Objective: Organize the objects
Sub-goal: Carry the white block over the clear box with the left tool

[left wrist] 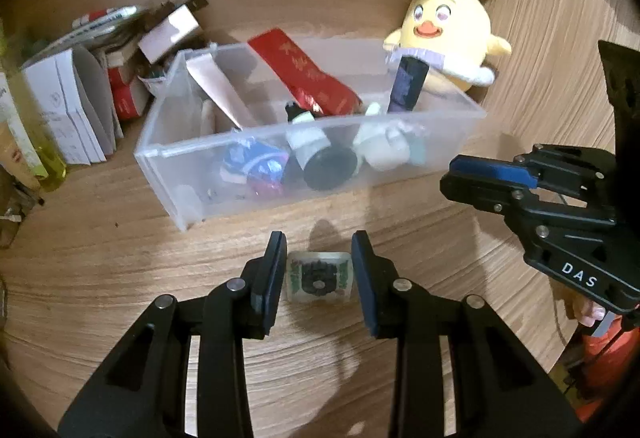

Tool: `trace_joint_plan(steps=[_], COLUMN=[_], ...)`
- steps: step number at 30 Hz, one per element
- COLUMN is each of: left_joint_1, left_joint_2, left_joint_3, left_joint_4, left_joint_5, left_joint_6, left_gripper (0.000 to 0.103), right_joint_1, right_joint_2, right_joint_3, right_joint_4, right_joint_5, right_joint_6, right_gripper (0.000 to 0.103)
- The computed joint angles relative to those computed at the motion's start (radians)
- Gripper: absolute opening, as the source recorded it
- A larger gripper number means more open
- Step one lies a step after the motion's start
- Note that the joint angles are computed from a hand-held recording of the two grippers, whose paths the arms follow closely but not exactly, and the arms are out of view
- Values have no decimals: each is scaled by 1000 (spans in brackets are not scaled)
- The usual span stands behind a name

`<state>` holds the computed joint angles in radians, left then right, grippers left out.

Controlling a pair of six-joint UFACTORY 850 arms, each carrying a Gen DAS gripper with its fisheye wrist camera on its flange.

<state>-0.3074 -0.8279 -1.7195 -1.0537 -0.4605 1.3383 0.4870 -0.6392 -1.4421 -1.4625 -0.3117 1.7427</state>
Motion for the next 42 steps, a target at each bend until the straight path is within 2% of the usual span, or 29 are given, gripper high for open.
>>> trace_joint_plan(steps=[2,3,4,10,11,12,13,15,19,22,24,26,28,30,35,42], left_joint_1=[6,8,8,21,21,21,21,16,-11,-25,-30,-33,-33,-32,-22,12], left_joint_2=[10,15,16,28,25,19,10,-3,-34,-80,-108,-127,-141,-134,-93,-4], left_joint_3=[8,11,7,5,-1,-12,-25,-34,-56,-119,-161,-190,-210,-194,-124,-21], left_joint_4=[-38,-55,-56,-130,-116,-89,-58,-23,115,254,320,353,358,334,252,-34], left_joint_5=[-4,-6,-6,-28,-33,-40,-52,-51,-12,-23,-41,-52,-73,-60,-15,0], left_joint_6=[34,48,47,110,89,59,27,-7,-96,-227,-295,-328,-332,-300,-220,40], left_gripper=[29,17,14,15,17,27,41,57,60,60,57,49,31,24,24,24], right_joint_1=[0,0,-1,-5,-5,-6,-7,-10,-14,-14,-15,-17,-19,-20,-23,-30], right_joint_2=[7,12,18,39,42,42,44,46,44,38,32,27,22,17,6,-10], right_joint_3=[3,8,12,27,29,30,32,34,31,20,9,-2,-13,-24,-52,-96], right_joint_4=[-22,-44,-65,-162,-173,-179,-185,-196,-219,-216,-215,-210,-206,-199,-178,-139], right_joint_5=[-4,-8,-10,-21,-24,-25,-25,-23,-19,-18,-18,-17,-15,-16,-22,-39], right_joint_6=[23,46,68,168,178,185,193,207,232,228,224,217,210,201,171,117], right_gripper=[12,12,12,12,12,12,12,12,12,12,12,12,12,12,12,12])
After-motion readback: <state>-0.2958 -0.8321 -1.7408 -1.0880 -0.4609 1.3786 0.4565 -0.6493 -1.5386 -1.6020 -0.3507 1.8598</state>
